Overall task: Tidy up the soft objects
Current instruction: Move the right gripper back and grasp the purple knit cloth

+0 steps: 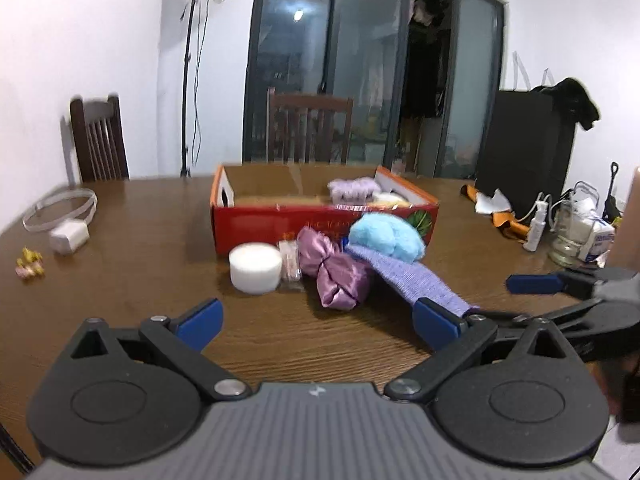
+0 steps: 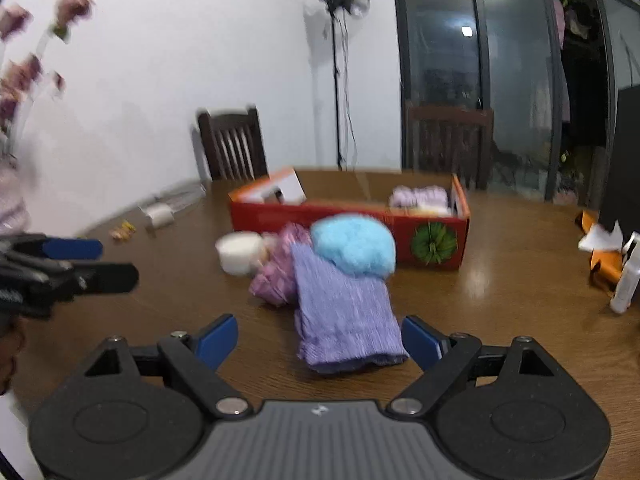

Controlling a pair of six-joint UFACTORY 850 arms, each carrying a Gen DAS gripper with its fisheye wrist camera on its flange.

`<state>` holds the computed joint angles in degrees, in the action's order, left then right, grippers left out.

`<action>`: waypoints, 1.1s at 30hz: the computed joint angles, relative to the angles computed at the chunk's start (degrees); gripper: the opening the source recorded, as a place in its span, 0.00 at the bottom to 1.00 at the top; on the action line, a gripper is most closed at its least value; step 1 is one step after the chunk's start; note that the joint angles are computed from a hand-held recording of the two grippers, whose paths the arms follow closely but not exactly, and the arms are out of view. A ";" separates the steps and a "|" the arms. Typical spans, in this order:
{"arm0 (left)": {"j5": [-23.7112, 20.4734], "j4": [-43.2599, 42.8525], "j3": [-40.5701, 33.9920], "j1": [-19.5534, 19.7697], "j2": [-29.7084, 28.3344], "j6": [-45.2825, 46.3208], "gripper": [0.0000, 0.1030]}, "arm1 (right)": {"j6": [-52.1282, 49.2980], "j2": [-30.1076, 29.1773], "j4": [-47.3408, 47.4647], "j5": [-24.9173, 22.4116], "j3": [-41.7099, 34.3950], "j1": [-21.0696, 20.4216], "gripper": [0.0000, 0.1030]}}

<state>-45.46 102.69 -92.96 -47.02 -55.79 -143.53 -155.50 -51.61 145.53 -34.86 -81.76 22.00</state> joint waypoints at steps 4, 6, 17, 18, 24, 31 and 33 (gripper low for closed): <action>2.81 -1.73 -2.96 1.38 -2.03 1.57 1.00 | -1.67 -5.25 2.31 5.90 -8.04 1.29 0.85; 3.85 -2.94 -4.26 1.93 -2.91 2.42 1.00 | -2.06 -7.57 2.17 8.00 -11.75 1.69 0.84; 10.74 10.69 -1.36 3.61 -1.72 -13.65 1.00 | 9.55 -6.78 -31.15 2.83 -10.90 -1.94 0.33; 12.32 16.38 -0.55 3.94 -1.43 -19.56 1.00 | 6.30 -5.59 -34.63 0.69 -8.60 -2.64 0.36; 18.19 18.49 -3.66 3.51 -3.89 -21.11 0.93 | 5.97 -2.21 -38.73 -2.23 -2.30 -5.28 0.59; 19.32 24.43 -1.28 2.51 -3.03 -29.49 0.88 | 34.70 -2.97 -41.53 -18.25 -1.84 -12.48 0.74; 19.97 23.60 -1.76 2.22 -3.34 -28.93 0.85 | 40.78 -3.44 -42.57 -17.31 -2.14 -13.09 0.74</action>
<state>-25.49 126.29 -94.72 -44.80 -59.13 -172.46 -114.72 -55.05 102.96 -52.18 -83.90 8.92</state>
